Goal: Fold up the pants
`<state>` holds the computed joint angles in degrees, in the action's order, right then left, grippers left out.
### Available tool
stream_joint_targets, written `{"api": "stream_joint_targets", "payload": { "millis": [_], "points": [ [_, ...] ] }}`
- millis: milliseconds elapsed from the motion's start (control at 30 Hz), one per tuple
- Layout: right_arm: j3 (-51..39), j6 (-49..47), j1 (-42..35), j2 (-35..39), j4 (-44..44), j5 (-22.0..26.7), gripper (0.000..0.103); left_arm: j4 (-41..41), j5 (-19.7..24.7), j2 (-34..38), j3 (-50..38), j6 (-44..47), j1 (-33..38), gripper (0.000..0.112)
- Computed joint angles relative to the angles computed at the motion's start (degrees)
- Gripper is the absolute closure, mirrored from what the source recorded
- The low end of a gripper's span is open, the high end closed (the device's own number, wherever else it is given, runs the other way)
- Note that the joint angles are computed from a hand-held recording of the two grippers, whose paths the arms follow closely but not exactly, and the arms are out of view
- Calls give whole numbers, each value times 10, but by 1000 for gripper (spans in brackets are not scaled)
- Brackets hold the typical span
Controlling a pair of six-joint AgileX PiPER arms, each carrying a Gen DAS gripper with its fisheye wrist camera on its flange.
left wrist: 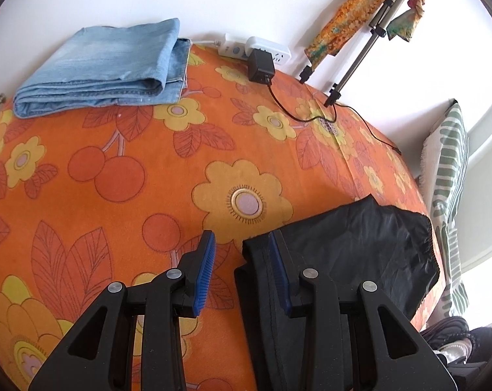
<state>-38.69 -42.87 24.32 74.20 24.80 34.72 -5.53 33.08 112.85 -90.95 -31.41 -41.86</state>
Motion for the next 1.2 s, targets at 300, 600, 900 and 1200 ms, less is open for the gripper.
{"api": "stream_joint_targets", "payload": {
  "millis": [300,600,900,1200],
  "points": [
    [-9,-59,-58,33,66,12,96,-38,10,19,-18,39,5,80],
    [-21,-95,-87,-29,126,82,99,-43,-5,1,-7,41,12,80],
    [3,-107,-63,24,138,53,99,-71,-2,-2,8,67,13,83],
    [5,-131,-88,35,162,67,89,-28,39,32,-39,63,-14,83]
  ]
}}
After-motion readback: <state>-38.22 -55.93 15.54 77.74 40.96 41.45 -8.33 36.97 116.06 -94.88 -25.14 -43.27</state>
